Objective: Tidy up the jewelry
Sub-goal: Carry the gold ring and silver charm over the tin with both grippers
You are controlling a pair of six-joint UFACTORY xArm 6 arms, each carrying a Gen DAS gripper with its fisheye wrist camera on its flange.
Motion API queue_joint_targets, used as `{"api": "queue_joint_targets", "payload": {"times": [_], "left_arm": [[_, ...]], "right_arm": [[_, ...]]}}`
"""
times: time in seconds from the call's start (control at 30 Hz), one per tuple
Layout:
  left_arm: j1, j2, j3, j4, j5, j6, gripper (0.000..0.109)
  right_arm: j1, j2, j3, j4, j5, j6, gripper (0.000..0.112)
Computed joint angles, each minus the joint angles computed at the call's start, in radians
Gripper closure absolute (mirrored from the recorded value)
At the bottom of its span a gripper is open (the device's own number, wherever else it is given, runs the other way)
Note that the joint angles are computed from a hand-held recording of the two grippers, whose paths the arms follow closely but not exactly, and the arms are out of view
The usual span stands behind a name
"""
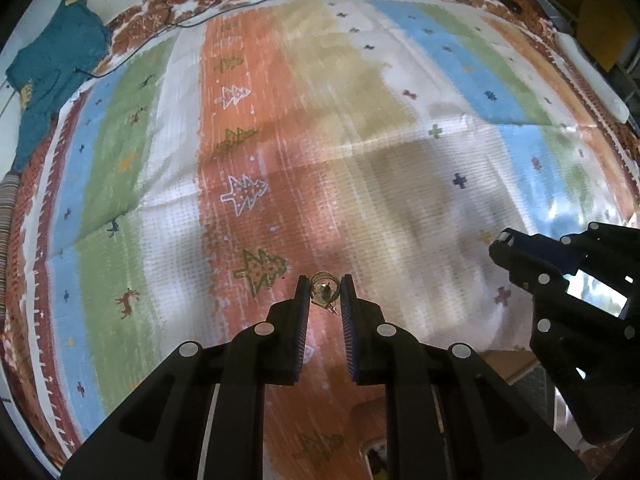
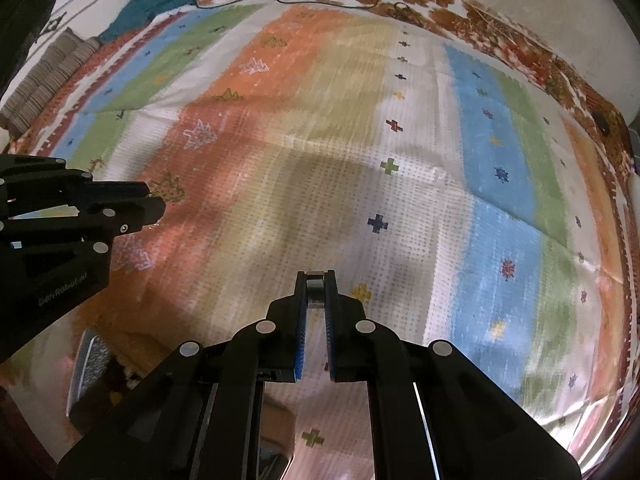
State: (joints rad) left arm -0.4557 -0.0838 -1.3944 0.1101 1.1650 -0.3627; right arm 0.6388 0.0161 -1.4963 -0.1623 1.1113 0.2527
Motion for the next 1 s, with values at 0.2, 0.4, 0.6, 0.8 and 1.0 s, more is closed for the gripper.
{"api": "queue_joint_targets", "payload": {"times": [0.2,0.4,0.6,0.8,1.0], "left_arm": [[-0.005,-0.033,0.016,0.003,-0.004,-0.02,0.093],[-0.024,-0.086,0.045,0.044,-0.02,-0.077,0.093],[-0.041,-0.134,0.07,0.039,-0.035,-0.095,0.093],[-0.079,-0.184,0.098,0.052,-0.044,-0.122,0.093],[-0.111,-0.231,0.128,0.058,-0.053,-0.139,0.093]], "right_arm": [[0.009,-0.036,0.013,0.0,-0.017,0.012,0.103],[0.008,-0.077,0.053,-0.001,-0.037,0.031,0.103],[0.018,-0.127,0.096,0.008,-0.068,0.037,0.103],[0.037,-0.174,0.128,-0.006,-0.077,0.049,0.103],[0.056,-0.226,0.171,-0.015,-0.08,0.064,0.103]]}}
